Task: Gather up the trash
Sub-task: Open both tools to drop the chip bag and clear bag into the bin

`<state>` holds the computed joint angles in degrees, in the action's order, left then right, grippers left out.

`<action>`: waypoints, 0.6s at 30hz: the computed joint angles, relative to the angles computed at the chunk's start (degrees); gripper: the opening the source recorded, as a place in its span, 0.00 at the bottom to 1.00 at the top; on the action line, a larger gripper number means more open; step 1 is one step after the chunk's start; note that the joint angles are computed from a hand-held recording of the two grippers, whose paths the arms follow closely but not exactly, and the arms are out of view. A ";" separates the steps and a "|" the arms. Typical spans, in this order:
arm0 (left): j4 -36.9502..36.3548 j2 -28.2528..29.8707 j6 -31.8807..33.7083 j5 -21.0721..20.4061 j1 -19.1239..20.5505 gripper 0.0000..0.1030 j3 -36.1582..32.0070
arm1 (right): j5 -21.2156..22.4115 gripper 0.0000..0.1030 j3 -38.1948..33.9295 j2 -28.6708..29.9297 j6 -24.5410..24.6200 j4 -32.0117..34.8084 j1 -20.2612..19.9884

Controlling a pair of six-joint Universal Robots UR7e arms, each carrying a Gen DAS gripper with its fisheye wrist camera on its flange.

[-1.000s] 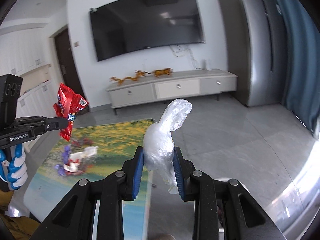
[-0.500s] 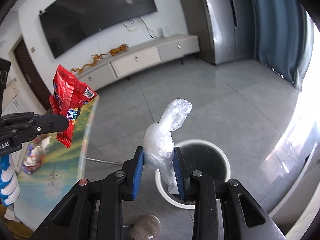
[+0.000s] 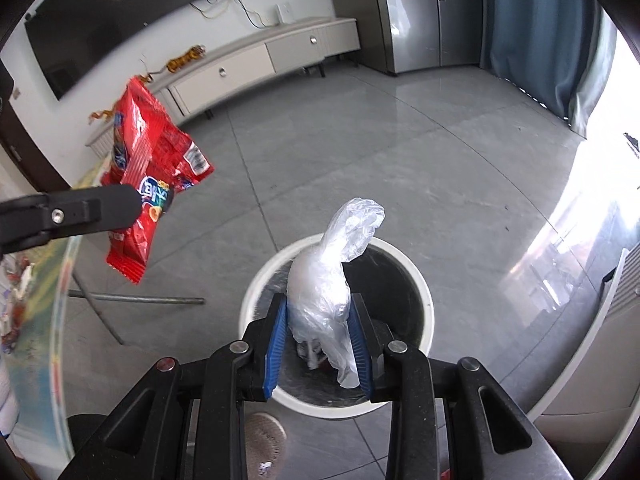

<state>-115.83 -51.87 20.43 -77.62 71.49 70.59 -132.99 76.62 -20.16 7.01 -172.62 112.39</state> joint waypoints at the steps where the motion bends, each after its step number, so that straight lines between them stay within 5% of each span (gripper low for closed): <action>1: 0.58 0.15 -0.23 -0.51 0.28 0.05 -0.45 | -0.46 0.29 -0.17 0.19 0.33 0.33 -0.14; 5: 2.72 0.82 -1.25 -3.01 1.02 0.12 -2.04 | -1.23 0.35 -0.40 0.62 1.28 0.51 -0.51; 8: 2.48 0.83 -1.37 -3.73 1.31 0.47 -2.73 | -2.53 0.35 -0.61 0.91 2.19 1.55 -0.09; 18: 0.44 -2.92 -0.49 -5.43 2.05 0.49 -0.69 | -5.58 0.37 -1.03 0.74 2.99 2.42 1.80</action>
<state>-115.39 -54.78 19.94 -83.05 73.54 69.91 -138.57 75.59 -19.43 10.00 -170.20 114.19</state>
